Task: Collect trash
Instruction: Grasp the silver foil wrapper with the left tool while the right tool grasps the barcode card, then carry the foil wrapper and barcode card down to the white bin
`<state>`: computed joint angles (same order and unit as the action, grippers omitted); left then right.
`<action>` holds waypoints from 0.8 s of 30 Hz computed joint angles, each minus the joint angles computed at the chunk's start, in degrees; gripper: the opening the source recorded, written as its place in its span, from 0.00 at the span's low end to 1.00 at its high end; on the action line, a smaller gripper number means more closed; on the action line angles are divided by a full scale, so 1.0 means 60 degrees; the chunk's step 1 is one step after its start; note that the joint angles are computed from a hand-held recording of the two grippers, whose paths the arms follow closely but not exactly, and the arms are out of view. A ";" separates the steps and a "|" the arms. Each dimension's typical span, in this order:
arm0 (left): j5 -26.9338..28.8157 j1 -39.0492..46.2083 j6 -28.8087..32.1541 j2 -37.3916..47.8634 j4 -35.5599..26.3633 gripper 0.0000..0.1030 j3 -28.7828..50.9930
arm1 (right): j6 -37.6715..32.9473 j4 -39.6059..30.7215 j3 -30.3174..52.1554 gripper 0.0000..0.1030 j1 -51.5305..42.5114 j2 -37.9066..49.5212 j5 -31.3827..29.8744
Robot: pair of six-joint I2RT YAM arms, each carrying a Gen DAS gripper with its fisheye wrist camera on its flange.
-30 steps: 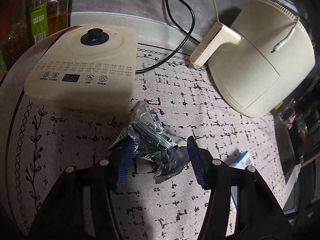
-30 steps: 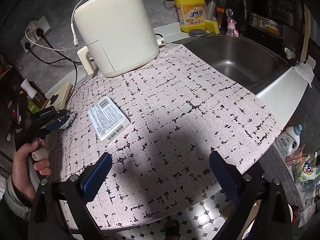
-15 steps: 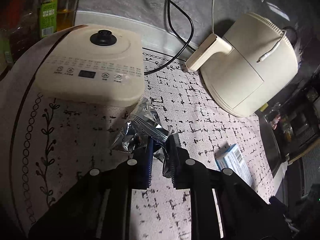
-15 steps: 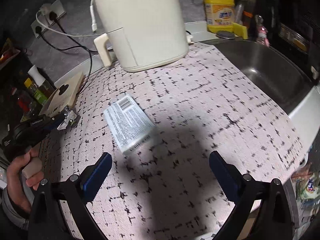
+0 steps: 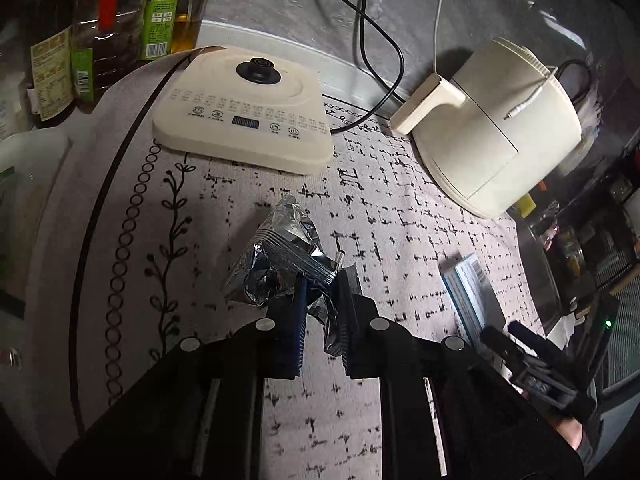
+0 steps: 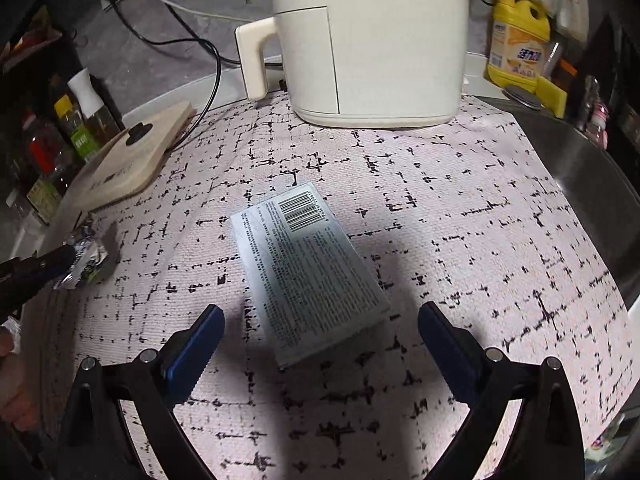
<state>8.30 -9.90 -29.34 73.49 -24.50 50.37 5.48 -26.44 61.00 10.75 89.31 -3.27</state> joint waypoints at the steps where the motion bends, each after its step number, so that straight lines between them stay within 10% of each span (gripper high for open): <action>1: -0.0082 -0.0063 -0.0056 -0.0126 -0.0060 0.14 -0.0069 | -0.0097 -0.0022 0.0054 0.78 -0.0018 0.0106 -0.0051; 3: -0.0231 -0.0133 -0.0140 -0.0497 -0.0237 0.14 -0.0235 | -0.0282 -0.0266 0.0208 0.67 -0.0088 0.0283 -0.0304; 24: -0.2373 -0.3820 -0.2480 -0.2075 -0.1262 0.14 -0.0293 | -0.2158 -0.2973 -0.1870 0.66 -0.4168 -0.5054 -0.2578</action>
